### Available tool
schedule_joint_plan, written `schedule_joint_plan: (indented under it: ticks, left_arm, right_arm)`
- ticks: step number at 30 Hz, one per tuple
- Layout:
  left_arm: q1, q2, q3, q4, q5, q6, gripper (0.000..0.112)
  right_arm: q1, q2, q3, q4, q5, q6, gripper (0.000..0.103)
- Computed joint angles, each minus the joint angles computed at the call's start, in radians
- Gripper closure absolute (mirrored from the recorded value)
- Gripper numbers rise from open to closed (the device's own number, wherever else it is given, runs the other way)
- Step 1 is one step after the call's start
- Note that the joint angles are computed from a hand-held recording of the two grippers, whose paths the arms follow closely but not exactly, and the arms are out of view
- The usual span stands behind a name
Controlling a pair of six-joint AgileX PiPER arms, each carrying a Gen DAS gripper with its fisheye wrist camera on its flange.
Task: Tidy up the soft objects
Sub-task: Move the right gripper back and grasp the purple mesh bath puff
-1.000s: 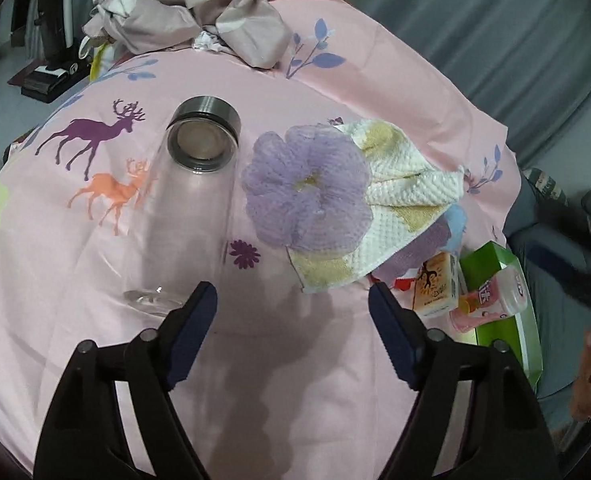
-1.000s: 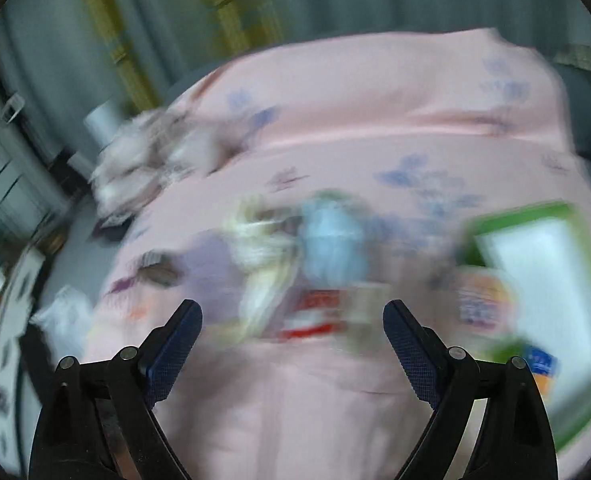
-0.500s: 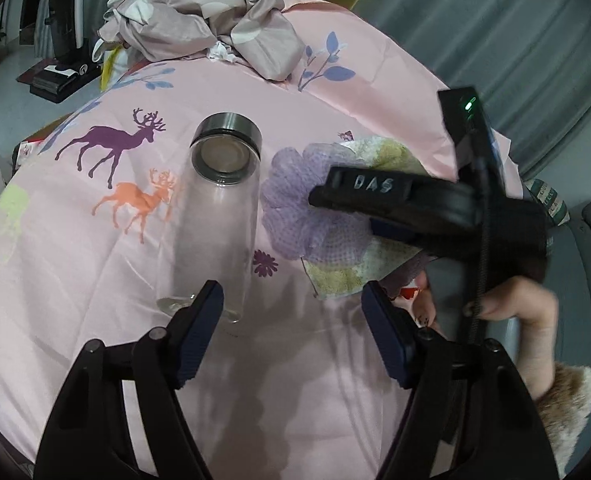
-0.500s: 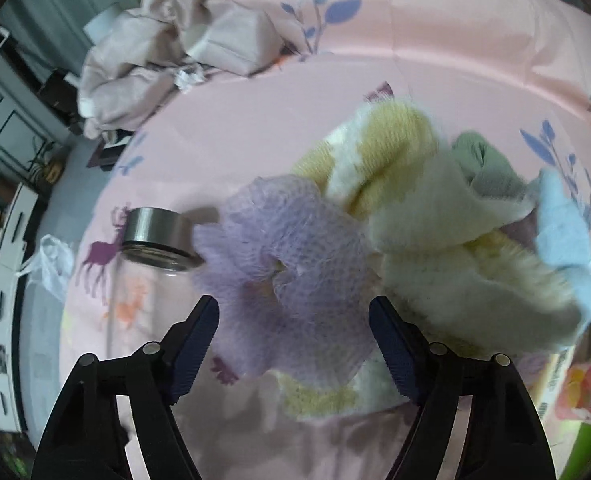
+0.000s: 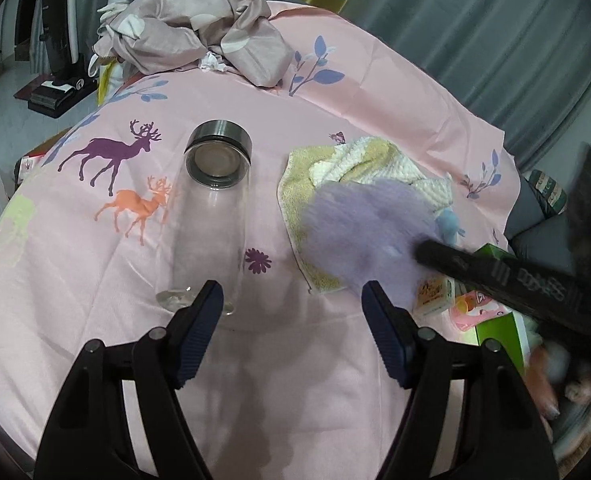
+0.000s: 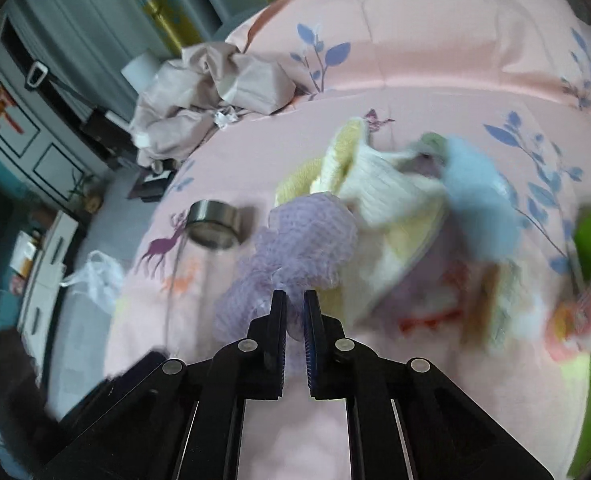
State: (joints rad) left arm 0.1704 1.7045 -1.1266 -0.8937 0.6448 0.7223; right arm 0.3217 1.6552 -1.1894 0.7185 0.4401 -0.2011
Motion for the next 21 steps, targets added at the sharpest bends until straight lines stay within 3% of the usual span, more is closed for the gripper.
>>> schedule_joint_plan:
  ticks: [3, 6, 10, 14, 16, 18, 20, 21]
  left_arm:
    - [-0.016, -0.008, 0.013, 0.011, -0.011, -0.003, 0.042]
    - [-0.034, -0.011, 0.024, 0.017, 0.001, -0.011, 0.042]
    - [-0.068, -0.013, 0.041, 0.04, 0.012, -0.015, 0.049]
    - [-0.107, -0.003, 0.052, 0.073, 0.026, -0.03, 0.057]
    - [-0.13, -0.002, 0.063, 0.082, 0.029, -0.03, 0.059]
    - [-0.156, 0.0, 0.071, 0.089, 0.032, -0.026, 0.064]
    - [-0.179, 0.007, 0.075, 0.088, 0.042, -0.019, 0.07]
    - [-0.189, 0.013, 0.076, 0.087, 0.045, -0.015, 0.074]
  right_arm:
    - [-0.048, -0.103, 0.155, 0.187, 0.015, -0.199, 0.094]
    - [-0.073, -0.153, 0.261, 0.256, 0.03, -0.296, 0.094]
    - [-0.085, -0.169, 0.332, 0.272, 0.018, -0.318, 0.094]
    - [-0.137, -0.13, 0.351, 0.273, 0.064, -0.317, 0.093]
    - [-0.16, -0.123, 0.359, 0.234, 0.065, -0.276, 0.085]
    - [-0.178, -0.133, 0.377, 0.245, 0.049, -0.283, 0.054]
    - [-0.21, -0.145, 0.411, 0.366, 0.055, -0.399, 0.037]
    - [-0.237, -0.147, 0.424, 0.449, 0.08, -0.48, 0.036]
